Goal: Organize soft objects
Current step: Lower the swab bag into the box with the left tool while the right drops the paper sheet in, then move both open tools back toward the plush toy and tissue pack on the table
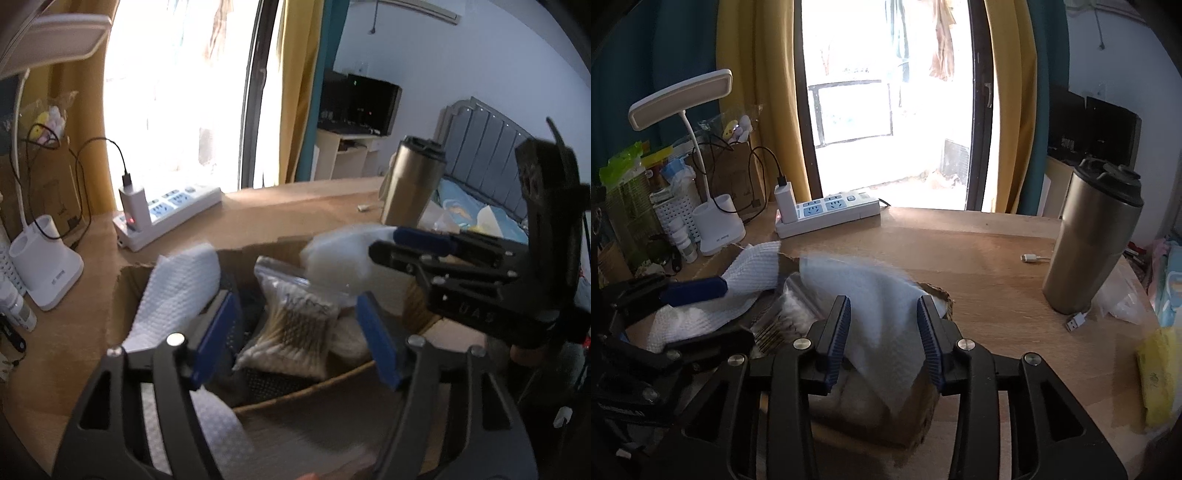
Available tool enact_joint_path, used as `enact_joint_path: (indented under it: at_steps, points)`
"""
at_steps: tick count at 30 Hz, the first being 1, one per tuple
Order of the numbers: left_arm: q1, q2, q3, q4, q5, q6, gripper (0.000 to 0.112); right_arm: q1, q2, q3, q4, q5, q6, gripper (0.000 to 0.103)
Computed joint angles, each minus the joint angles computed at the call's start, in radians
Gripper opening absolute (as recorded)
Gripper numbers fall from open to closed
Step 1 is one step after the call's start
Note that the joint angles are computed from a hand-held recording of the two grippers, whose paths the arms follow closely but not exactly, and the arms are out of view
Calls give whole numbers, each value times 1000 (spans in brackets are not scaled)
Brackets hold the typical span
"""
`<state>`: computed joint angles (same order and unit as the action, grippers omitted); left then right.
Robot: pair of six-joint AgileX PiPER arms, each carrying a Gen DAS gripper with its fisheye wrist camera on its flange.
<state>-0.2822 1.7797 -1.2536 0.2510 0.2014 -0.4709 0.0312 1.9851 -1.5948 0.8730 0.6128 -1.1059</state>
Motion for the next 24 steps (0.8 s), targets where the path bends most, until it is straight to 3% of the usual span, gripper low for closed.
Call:
enact_joint_path:
  at_steps: [2, 3, 24]
  points:
    - [-2, -16, 12, 43, -2, -44, 71, 0, -8, 9, -10, 0, 5, 56]
    - [-3, -24, 18, 56, -3, -57, 71, 2, -9, 7, -29, 7, 18, 58]
    - [-56, -268, 253, 685, -13, -725, 72, -9, -256, 283, 77, -46, -107, 59]
